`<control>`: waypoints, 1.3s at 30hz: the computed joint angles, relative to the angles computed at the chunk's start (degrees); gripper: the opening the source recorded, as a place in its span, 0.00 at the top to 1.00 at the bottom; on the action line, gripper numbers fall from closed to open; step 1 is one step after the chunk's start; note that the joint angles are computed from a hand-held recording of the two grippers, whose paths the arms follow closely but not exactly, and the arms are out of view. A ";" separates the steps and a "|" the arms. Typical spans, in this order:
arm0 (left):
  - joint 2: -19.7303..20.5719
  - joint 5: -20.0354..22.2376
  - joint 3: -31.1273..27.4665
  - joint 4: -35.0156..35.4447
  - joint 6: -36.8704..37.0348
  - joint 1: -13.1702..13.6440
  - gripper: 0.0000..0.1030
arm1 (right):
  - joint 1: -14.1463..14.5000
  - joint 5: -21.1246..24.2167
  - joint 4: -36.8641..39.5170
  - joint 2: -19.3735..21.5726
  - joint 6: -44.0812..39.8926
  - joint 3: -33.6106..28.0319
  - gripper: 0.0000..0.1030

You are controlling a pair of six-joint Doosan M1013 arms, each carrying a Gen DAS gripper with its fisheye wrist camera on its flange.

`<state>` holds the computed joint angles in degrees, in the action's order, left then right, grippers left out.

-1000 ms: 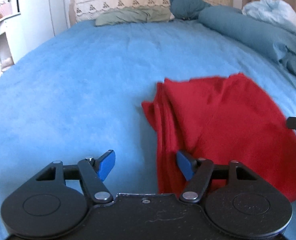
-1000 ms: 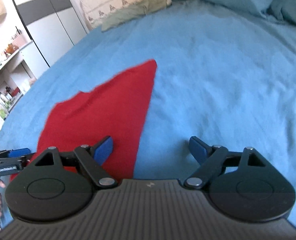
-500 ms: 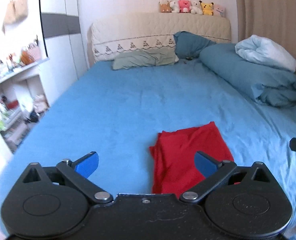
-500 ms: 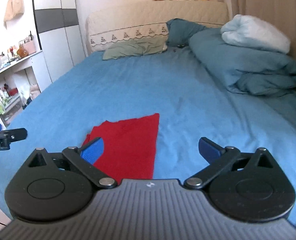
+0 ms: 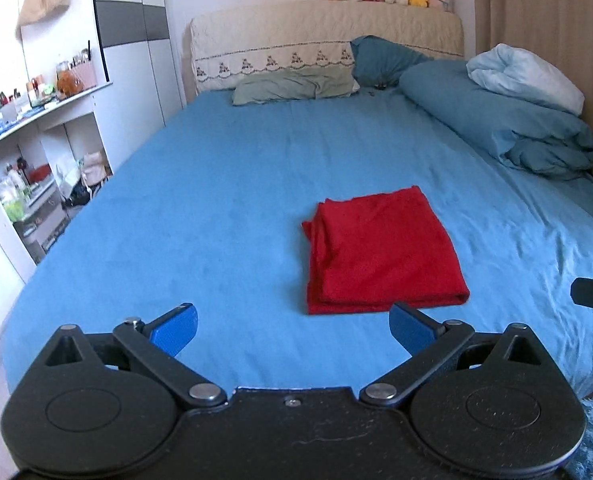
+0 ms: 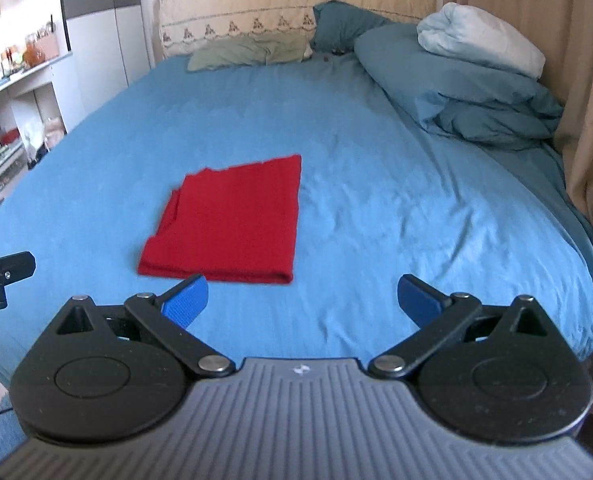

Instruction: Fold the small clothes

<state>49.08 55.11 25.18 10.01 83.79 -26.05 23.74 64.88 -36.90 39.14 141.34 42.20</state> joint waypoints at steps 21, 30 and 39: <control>-2.19 -4.04 3.98 -0.63 0.77 0.09 0.00 | 0.71 1.45 -0.44 -0.24 1.15 0.43 0.00; -3.00 -5.51 5.46 -0.86 1.33 0.14 0.00 | 0.84 1.22 -0.82 -0.48 2.27 0.86 0.00; -3.75 -6.75 6.75 -0.38 1.56 0.13 0.00 | 0.94 1.26 -0.87 -0.44 2.46 0.79 0.00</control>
